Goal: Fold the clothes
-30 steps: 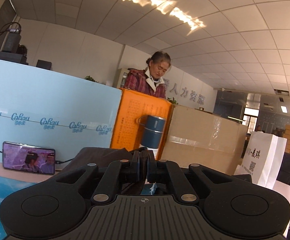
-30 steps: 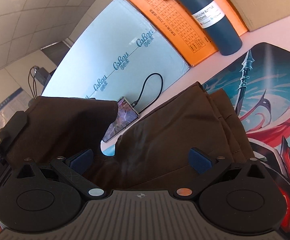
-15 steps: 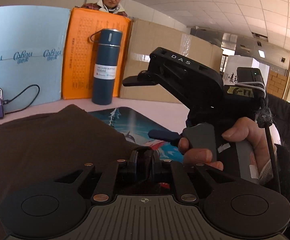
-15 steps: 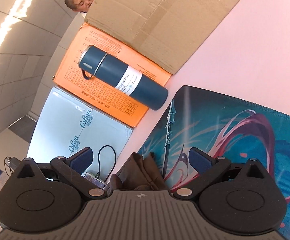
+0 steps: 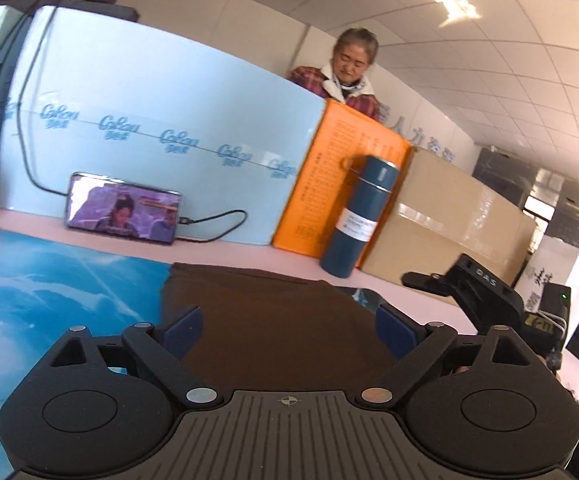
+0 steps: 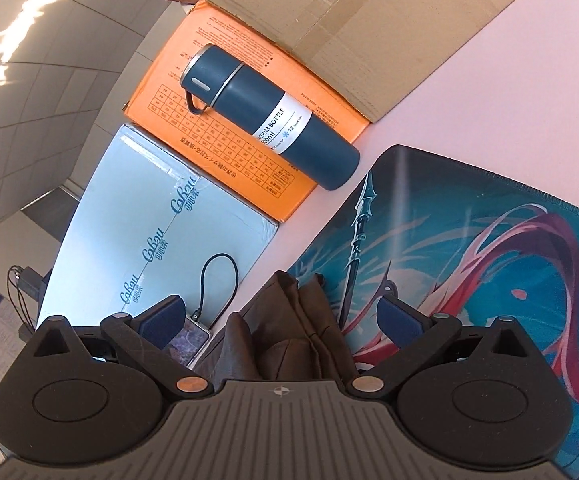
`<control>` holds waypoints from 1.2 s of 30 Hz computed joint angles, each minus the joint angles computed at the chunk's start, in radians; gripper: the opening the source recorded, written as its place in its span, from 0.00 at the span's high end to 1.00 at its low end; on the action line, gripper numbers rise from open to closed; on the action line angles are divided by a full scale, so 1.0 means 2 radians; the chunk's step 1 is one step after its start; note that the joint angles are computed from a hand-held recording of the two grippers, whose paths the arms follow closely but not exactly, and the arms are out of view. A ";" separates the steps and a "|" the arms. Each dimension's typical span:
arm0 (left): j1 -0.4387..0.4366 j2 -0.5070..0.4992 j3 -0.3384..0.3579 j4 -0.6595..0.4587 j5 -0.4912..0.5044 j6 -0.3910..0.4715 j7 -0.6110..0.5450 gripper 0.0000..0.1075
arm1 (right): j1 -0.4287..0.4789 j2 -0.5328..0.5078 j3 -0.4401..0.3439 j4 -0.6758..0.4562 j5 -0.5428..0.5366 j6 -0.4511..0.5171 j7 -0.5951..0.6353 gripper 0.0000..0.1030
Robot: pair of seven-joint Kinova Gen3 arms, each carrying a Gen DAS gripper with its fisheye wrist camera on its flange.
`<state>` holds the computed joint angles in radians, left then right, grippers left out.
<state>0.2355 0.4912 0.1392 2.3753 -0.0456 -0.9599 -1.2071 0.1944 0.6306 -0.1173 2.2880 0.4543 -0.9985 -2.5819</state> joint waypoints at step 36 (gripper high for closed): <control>-0.200 0.088 0.100 -0.159 -0.403 0.166 0.305 0.08 | -0.006 -0.063 -0.034 0.010 0.119 0.146 -0.175 0.00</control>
